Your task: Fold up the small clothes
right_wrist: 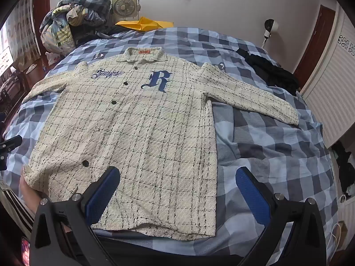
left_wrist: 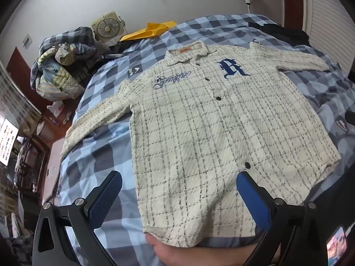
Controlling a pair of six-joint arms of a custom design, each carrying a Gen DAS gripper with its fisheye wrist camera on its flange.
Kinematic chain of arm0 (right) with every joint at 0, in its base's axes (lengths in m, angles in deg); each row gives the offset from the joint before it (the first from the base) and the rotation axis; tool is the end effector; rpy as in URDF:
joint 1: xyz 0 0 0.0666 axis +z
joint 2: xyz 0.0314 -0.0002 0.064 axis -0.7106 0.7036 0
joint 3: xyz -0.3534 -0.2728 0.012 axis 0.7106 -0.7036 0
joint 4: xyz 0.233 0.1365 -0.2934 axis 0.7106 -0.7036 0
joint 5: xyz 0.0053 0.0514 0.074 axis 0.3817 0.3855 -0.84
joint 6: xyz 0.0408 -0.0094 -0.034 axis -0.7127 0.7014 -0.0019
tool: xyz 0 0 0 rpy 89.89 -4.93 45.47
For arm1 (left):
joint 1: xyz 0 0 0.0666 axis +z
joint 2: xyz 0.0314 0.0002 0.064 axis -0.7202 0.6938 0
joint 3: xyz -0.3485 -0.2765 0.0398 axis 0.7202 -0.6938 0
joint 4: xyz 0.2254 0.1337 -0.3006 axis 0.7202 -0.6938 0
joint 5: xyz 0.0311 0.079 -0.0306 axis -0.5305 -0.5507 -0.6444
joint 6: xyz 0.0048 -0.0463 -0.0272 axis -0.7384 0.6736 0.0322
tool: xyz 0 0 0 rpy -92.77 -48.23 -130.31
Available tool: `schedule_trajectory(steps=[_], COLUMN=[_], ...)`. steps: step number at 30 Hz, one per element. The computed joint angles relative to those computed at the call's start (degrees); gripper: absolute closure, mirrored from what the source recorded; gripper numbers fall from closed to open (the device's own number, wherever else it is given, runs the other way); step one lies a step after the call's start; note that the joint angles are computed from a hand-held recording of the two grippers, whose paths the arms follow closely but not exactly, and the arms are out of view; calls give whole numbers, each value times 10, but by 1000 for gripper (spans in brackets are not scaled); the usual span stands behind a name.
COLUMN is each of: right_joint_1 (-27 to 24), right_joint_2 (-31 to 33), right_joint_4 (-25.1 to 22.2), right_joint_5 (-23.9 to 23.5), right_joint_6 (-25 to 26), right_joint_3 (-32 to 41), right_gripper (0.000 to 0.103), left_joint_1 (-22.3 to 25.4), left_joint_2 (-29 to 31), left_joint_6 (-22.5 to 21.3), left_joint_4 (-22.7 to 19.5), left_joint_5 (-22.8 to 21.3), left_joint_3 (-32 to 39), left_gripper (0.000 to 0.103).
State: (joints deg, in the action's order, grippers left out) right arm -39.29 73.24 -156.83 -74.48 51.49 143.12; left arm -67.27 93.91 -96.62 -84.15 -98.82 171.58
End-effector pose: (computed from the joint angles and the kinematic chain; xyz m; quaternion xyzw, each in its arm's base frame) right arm 0.3336 0.0251 0.6140 0.0788 0.9404 -0.0814 0.3205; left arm 0.4680 -0.1747 0.6597 0.2144 0.9286 0.0605 0.2967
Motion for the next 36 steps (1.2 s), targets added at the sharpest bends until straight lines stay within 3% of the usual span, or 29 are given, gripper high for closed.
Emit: schedule_trajectory(steps=[6,9,36], right_joint_1=[-1,-2,-3], right_joint_2=[3,1,-5], right_joint_4=[-3,1,8], right_joint_5=[-1,-2,-5], right_joint_6=[2,2,4], right_joint_3=[4,1,-5], right_gripper=[1,1,1], left_joint_1=[-7,-2,4], left_joint_2=[-7,5,10], left_joint_6=[5,2,1], left_joint_4=[-3,-18,-30], left_joint_5=[1,33,47], left_joint_3=[-6,5,17], left_gripper=[0,0,0])
